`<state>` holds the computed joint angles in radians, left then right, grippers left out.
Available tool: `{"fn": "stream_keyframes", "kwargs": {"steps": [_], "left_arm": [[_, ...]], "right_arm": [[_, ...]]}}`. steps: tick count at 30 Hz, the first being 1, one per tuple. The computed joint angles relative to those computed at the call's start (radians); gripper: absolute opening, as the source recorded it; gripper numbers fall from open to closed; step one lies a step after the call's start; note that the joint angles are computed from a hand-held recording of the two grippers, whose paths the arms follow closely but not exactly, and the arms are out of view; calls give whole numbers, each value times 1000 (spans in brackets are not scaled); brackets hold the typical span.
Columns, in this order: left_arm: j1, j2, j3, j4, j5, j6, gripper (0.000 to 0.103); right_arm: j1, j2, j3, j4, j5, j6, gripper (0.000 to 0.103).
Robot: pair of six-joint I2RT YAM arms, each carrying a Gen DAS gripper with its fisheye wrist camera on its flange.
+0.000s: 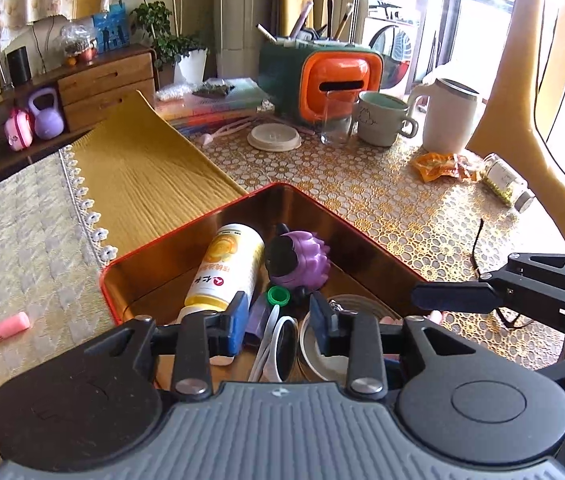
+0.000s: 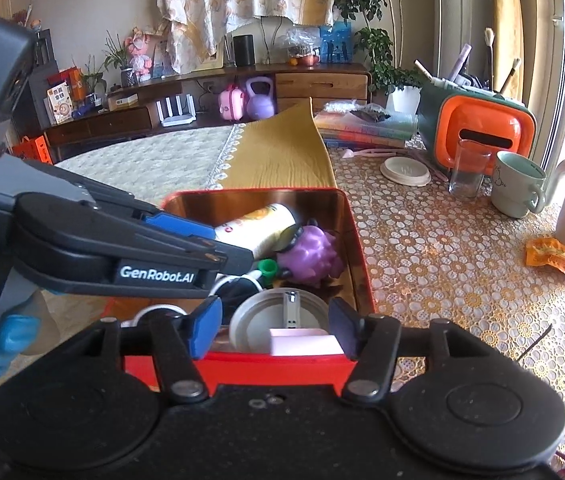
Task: Organize rigid objects
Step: 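Lower the green pawn and pink block into the tin box and open both grippers, then move both tools away from the tin box toward the toys on the tablecloth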
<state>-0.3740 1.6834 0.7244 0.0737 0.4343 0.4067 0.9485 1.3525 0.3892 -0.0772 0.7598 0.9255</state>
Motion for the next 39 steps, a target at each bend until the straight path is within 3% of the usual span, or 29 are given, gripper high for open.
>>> {"fn": "stream_keyframes", "kwargs": {"steps": [1,3,8,12,19,21,27,39], "left_arm": [[11,-17,-9,-5,11,3,48],[33,-55,-30,-7,31,5,53],[85,-138,-51,-66,68,36,53],[142,-197,-64,-125,104,83,53],[249,-275,-80,-219,166,180,60],[285,-292,-78,-252,186,210,60],[401,-315,-66,-317,250,276,76],[601,-250,2,-430,352,403,81]], "right_arm": [[13,-3,9,-20,9,15,60],[37,-5,31,-60,24,42,63],[94,2,85,-153,55,116,65],[146,22,134,-220,85,180,74],[198,63,214,-300,112,234,81],[208,76,233,-315,116,243,83],[241,105,277,-333,130,285,88],[273,171,352,-303,147,272,98]]}}
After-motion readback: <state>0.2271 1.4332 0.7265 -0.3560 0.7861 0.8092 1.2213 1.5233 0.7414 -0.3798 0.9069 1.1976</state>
